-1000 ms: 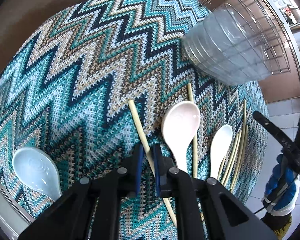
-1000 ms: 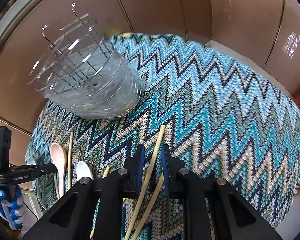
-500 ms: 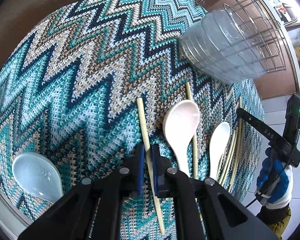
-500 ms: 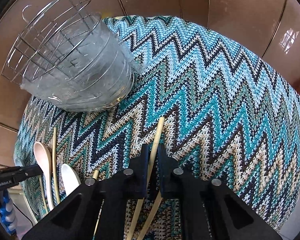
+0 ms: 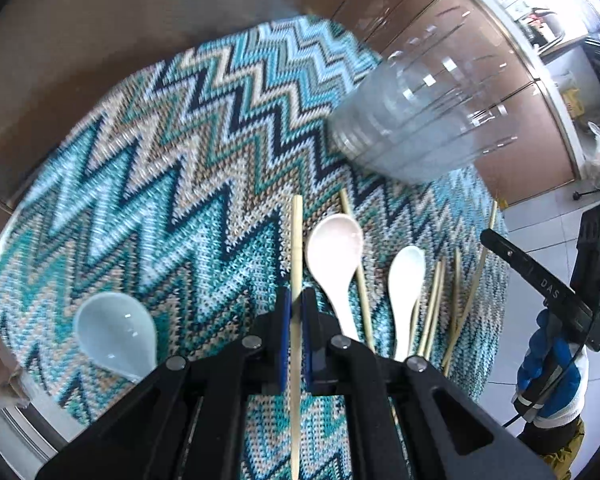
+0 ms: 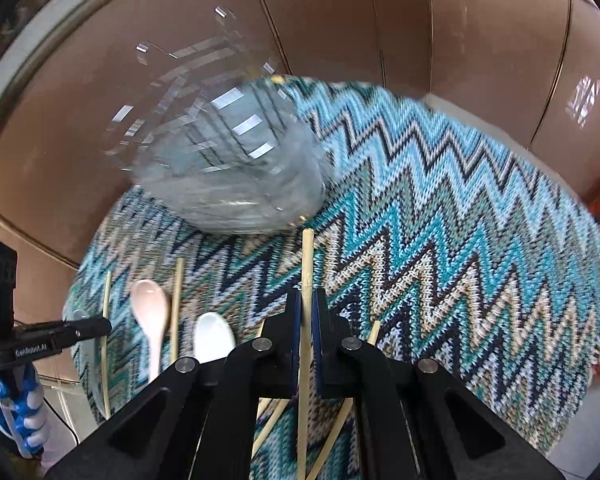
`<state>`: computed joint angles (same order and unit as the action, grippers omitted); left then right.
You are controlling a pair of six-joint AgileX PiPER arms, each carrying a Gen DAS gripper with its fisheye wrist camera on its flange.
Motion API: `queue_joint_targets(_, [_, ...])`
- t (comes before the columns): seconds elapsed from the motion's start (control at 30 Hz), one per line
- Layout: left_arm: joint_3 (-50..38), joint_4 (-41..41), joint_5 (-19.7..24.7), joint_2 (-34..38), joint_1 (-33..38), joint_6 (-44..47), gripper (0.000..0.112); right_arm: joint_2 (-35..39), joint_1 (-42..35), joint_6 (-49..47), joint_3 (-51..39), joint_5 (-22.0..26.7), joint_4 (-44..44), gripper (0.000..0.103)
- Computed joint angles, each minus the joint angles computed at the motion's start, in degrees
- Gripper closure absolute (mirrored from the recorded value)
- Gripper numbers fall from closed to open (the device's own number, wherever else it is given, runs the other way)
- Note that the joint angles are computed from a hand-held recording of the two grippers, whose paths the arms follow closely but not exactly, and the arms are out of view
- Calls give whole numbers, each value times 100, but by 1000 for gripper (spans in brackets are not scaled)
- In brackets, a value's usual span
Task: Organize utensils
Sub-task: 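Lift the chopstick upright and carry it over the clear utensil holder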
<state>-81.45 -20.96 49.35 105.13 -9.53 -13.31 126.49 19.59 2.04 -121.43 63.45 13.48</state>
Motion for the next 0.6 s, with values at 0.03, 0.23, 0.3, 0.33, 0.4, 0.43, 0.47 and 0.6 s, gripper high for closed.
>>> queue_joint_targets(0.03, [113, 15, -60, -173, 15, 45, 107, -182, 27, -18, 191, -106, -7, 98])
queue_joint_targets(0.23, [800, 412, -405, -1316, -175, -97, 107, -1329, -34, -379, 1481, -762, 12, 98])
queue_joint_targets(0.3, [857, 550, -517, -1477, -216, -155, 107, -1649, -49, -459, 1763, -874, 27, 98])
queue_joint_targets(0.33, [912, 592, -596, -1596, -254, -194, 107, -1803, -70, -517, 1900, -932, 62, 98])
queue_joint_targets(0.4, [979, 816, -671, -1814, -348, -365, 107, -2121, -71, -577, 2219, -1081, 107, 98])
queue_joint_targets(0.43, [992, 969, -729, -1897, -420, -485, 107, -2251, -88, -622, 2314, -1114, 152, 98])
queue_joint_targets(0.47, [1018, 1025, -758, -1995, -450, -520, 107, -2380, -85, -641, 2406, -1153, 159, 98])
queue_joint_targets(0.6, [1051, 1300, -879, -2270, -619, -737, 107, -2859, -57, -697, 2749, -1285, 200, 98])
